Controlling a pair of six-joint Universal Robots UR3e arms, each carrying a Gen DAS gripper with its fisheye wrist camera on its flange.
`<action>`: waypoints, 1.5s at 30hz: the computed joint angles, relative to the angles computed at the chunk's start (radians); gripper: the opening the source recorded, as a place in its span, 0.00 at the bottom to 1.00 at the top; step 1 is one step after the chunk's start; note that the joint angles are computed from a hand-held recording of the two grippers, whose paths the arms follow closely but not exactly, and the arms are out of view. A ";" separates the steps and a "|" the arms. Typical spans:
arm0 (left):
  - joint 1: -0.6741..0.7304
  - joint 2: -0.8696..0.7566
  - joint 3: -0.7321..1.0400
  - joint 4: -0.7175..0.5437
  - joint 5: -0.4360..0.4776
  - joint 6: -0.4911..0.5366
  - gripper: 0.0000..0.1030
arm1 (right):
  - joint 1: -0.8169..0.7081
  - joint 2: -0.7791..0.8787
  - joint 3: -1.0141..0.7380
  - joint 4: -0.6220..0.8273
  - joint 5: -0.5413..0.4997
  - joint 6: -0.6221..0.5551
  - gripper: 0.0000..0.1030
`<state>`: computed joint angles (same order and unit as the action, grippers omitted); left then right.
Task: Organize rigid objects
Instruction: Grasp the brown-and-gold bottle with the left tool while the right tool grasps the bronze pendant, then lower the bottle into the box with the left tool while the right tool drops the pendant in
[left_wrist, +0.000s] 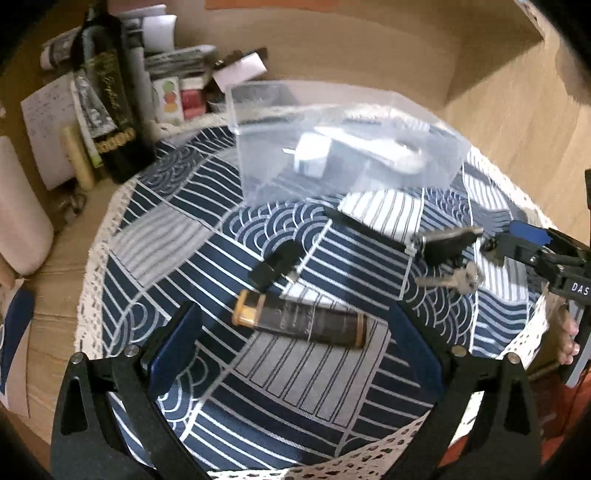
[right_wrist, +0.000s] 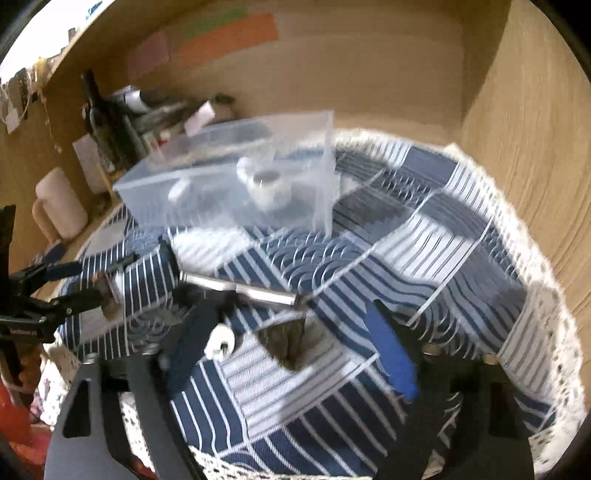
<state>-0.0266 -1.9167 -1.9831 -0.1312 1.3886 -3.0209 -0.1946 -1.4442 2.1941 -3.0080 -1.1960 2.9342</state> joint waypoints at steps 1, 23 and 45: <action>-0.004 -0.013 0.013 -0.013 0.002 0.004 0.99 | 0.002 0.005 0.000 0.005 -0.001 -0.006 0.64; 0.024 0.068 -0.001 0.073 -0.061 -0.037 0.80 | 0.022 -0.048 -0.064 -0.028 0.046 0.035 0.29; -0.008 -0.077 0.469 -0.051 -0.001 -0.104 0.80 | 0.171 0.222 -0.592 0.015 -0.014 0.057 0.29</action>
